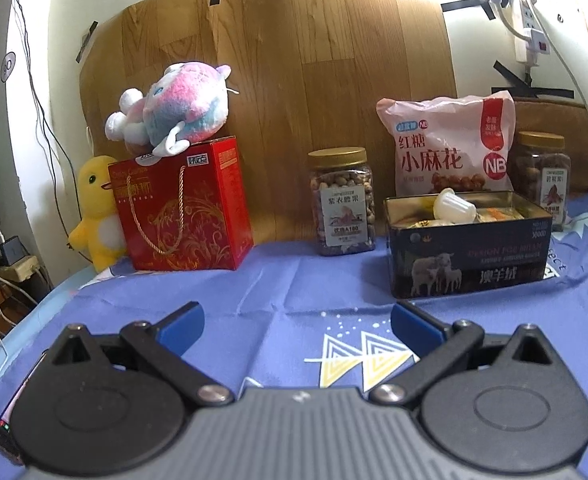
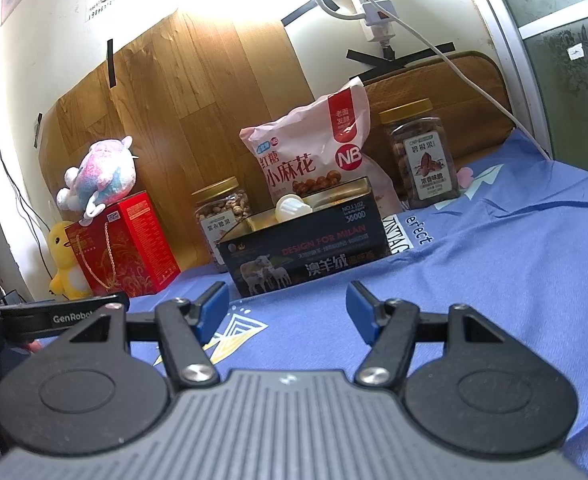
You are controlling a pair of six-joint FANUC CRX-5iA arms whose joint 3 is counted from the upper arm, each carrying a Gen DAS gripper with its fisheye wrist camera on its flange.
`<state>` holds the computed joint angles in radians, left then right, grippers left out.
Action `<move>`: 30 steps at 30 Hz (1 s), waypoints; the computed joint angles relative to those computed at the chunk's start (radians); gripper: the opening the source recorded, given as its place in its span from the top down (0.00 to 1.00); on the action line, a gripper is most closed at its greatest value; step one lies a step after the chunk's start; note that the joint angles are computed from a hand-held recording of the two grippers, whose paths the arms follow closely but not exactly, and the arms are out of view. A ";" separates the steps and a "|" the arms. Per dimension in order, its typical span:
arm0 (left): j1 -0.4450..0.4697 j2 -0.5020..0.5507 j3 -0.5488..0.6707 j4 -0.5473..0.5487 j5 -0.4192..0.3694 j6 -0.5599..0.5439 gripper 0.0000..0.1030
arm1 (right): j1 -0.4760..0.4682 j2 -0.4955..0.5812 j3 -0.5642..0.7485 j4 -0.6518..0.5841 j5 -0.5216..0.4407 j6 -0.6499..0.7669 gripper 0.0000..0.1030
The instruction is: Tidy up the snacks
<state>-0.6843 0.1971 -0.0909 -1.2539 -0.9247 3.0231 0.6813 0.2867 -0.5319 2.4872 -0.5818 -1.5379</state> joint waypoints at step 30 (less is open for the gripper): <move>-0.084 0.075 0.040 -0.119 -0.176 -0.048 0.00 | -0.001 0.006 0.009 -0.009 0.026 0.000 0.34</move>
<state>-0.7684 0.2726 -0.0505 -1.3733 -1.1004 2.9755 0.6801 0.2922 -0.5229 2.4782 -0.5562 -1.5383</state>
